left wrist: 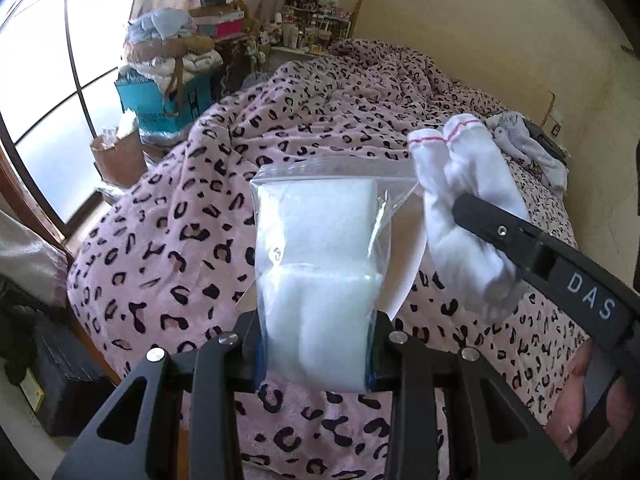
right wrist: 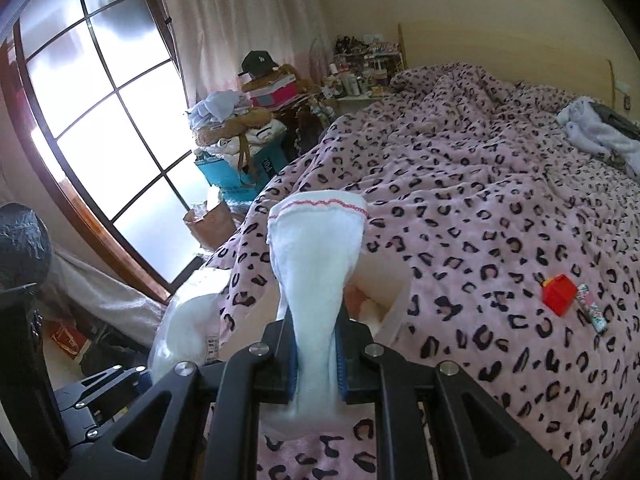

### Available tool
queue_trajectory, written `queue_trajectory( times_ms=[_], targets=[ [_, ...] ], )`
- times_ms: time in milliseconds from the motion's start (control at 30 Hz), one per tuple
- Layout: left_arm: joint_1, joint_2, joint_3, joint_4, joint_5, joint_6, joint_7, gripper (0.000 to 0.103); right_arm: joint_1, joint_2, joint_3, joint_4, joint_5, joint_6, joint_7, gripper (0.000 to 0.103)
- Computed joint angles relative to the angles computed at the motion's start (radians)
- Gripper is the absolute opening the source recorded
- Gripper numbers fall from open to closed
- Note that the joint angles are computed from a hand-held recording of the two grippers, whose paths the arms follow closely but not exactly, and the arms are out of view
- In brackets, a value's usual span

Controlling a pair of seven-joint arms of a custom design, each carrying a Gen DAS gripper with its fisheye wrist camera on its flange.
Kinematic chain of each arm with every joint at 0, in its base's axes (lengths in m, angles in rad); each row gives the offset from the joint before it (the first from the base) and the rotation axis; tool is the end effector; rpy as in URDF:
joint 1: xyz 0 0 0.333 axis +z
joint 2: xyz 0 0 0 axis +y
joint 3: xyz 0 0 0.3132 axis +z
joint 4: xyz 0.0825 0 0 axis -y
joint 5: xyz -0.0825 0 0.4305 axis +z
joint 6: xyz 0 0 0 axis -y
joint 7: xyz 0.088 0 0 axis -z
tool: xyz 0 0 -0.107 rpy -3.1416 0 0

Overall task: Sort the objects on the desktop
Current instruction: 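Carry the cotton-pad bag and white socks together over the white box, then open both tools to drop the socks and cotton-pad bag into the box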

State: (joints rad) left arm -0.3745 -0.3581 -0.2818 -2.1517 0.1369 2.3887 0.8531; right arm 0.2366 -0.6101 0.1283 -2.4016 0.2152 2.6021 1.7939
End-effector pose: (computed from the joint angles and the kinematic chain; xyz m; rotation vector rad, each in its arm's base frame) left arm 0.4204 -0.3428 0.5932 -1.9292 1.9741 -0.7860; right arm 0.4331 0.1712 0.6106 -1.6769 1.6558 -0.3653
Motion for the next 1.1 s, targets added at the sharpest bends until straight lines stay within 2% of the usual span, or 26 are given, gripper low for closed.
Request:
queue_trajectory(
  times_ms=[267, 433, 633, 967, 1100],
  targets=[
    [-0.029, 0.042, 0.057, -0.011, -0.168, 0.074, 0.091, 0.035, 0.006, 0.108, -0.001, 0.051, 0.014, 0.008, 0.02, 0.014],
    [-0.022, 0.087, 0.053, 0.01, -0.217, 0.083, 0.114, 0.035, 0.014, 0.167, -0.007, 0.078, 0.016, 0.004, 0.032, 0.014],
    [-0.012, 0.128, 0.038, 0.02, -0.22, 0.074, 0.119, 0.035, 0.022, 0.214, -0.009, 0.088, 0.007, -0.015, 0.036, 0.015],
    [0.006, 0.15, 0.007, 0.038, -0.104, 0.052, 0.06, 0.036, 0.028, 0.24, -0.021, 0.089, -0.001, -0.045, 0.031, 0.015],
    [-0.011, 0.134, 0.018, 0.031, -0.149, 0.067, 0.088, 0.036, 0.028, 0.22, -0.027, 0.081, 0.002, -0.055, 0.016, 0.015]
  ],
)
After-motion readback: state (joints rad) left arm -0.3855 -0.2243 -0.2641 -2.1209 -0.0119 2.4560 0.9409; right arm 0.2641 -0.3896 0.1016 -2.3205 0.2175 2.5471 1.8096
